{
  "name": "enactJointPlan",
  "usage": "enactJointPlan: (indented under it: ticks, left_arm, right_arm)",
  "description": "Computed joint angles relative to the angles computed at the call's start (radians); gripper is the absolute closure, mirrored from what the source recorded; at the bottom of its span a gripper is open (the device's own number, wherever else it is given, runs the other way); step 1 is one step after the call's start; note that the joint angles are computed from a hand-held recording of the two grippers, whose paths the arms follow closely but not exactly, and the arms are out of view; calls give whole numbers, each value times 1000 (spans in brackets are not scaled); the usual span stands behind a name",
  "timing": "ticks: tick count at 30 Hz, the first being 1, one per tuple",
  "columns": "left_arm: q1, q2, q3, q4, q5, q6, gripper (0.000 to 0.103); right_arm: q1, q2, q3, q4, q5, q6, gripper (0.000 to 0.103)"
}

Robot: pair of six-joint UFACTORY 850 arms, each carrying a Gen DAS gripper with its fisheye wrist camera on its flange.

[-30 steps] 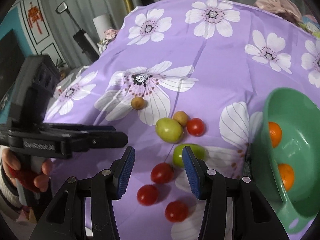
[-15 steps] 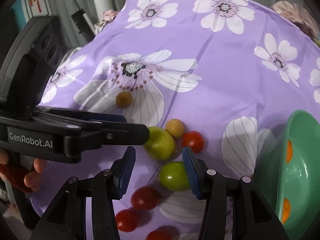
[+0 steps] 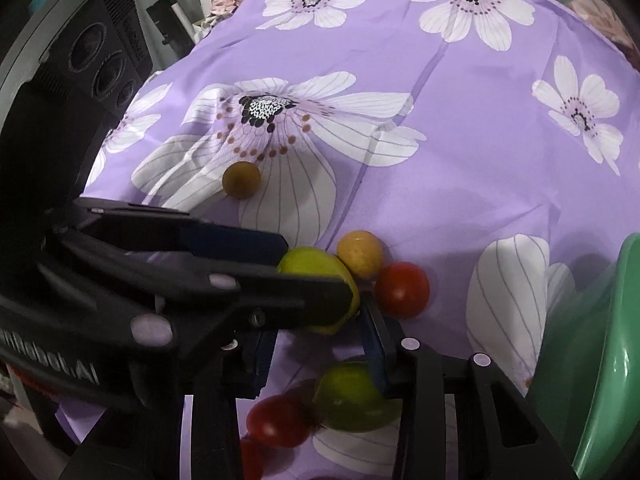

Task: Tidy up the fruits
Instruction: 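Carry the green plum in the right gripper over the bowl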

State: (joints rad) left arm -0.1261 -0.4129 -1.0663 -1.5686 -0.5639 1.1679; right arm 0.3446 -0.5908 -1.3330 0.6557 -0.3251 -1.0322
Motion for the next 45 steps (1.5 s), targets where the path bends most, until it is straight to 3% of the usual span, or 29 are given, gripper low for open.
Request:
enactJointPlan:
  ticks: [9, 27, 45]
  left_arm:
    - [-9, 27, 23, -28, 32, 46, 58]
    - [-91, 187, 149, -53, 103, 92, 58]
    - [-178, 184, 49, 25, 180, 82, 58]
  right_arm:
    - [5, 14, 20, 35, 28, -38, 63]
    - [-5, 207, 269, 677, 67, -603, 63]
    - [-68, 324, 378, 1220, 37, -1110, 63]
